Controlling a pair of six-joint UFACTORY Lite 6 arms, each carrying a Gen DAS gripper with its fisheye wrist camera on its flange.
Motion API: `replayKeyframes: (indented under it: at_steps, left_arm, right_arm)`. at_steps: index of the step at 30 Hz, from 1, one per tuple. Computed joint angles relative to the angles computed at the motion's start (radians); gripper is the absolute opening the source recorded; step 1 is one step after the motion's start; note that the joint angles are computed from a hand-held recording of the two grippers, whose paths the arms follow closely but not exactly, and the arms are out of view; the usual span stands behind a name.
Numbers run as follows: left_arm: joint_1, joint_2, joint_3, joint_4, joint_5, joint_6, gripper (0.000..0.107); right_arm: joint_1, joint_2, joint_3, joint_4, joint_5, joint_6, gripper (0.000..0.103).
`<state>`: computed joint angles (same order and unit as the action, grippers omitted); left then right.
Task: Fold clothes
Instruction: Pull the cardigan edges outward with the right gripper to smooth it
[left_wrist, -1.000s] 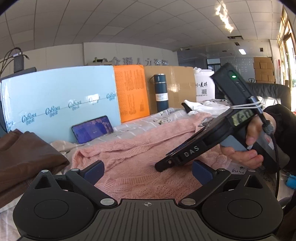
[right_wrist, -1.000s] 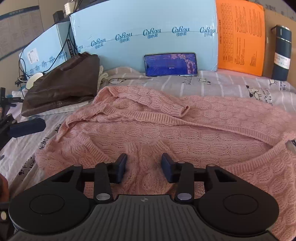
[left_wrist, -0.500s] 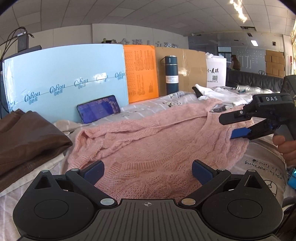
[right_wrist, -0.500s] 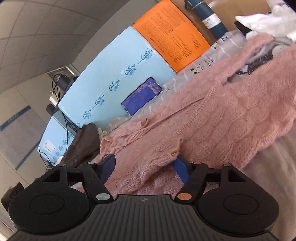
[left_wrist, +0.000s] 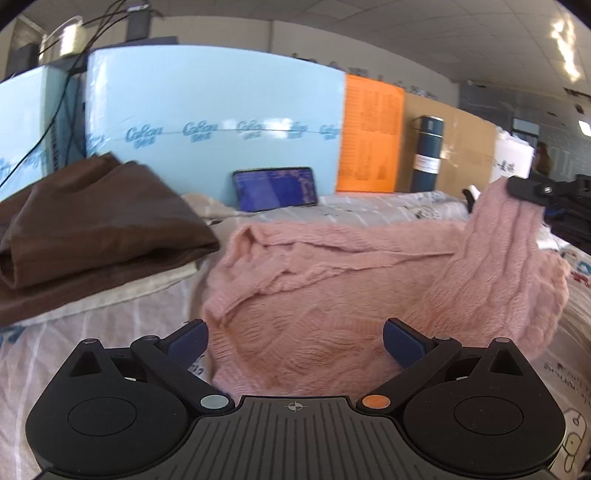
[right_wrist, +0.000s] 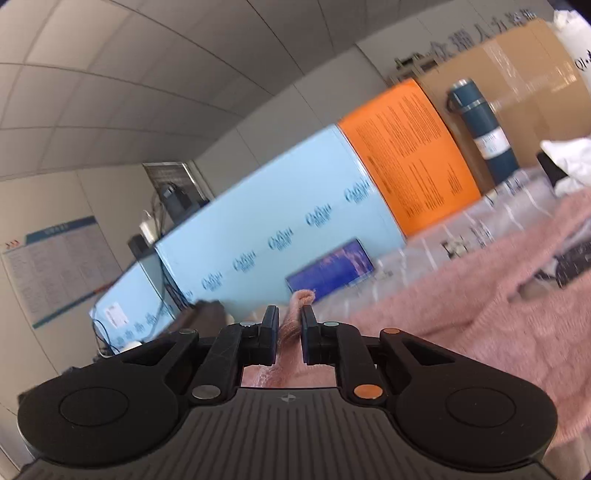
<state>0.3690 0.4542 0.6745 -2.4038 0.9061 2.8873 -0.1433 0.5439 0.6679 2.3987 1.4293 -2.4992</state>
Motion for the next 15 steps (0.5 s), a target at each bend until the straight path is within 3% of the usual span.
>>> replayKeyframes:
  at_steps: [1, 7, 9, 11, 12, 13, 14, 15]
  left_arm:
    - [0.008, 0.008, 0.017, -0.001, -0.016, -0.035, 0.102]
    - [0.065, 0.011, -0.003, 0.156, 0.1, -0.061, 0.103]
    - [0.044, 0.003, -0.01, 0.165, 0.088, -0.034, 0.103]
    - [0.021, -0.005, -0.016, 0.16, 0.071, -0.01, 0.103]
    - [0.01, -0.006, -0.015, 0.147, 0.056, -0.002, 0.103]
    - [-0.001, -0.007, -0.013, 0.134, 0.042, 0.006, 0.103]
    - [-0.012, -0.007, -0.012, 0.12, 0.028, 0.015, 0.103]
    - [-0.024, -0.008, -0.01, 0.107, 0.014, 0.023, 0.103]
  right_arm:
    - [0.008, -0.011, 0.005, 0.016, -0.005, -0.009, 0.01]
    - [0.041, -0.007, 0.067, 0.071, -0.32, -0.035, 0.01]
    - [0.045, 0.001, 0.07, 0.108, -0.391, -0.072, 0.01]
    - [0.047, -0.017, 0.056, 0.144, -0.445, -0.115, 0.016]
    - [0.058, -0.034, 0.039, 0.197, -0.467, -0.168, 0.024]
    - [0.08, -0.047, 0.021, 0.273, -0.477, -0.241, 0.046]
    - [0.103, -0.059, 0.006, 0.352, -0.484, -0.315, 0.053]
    - [0.126, -0.068, -0.008, 0.426, -0.488, -0.389, 0.054]
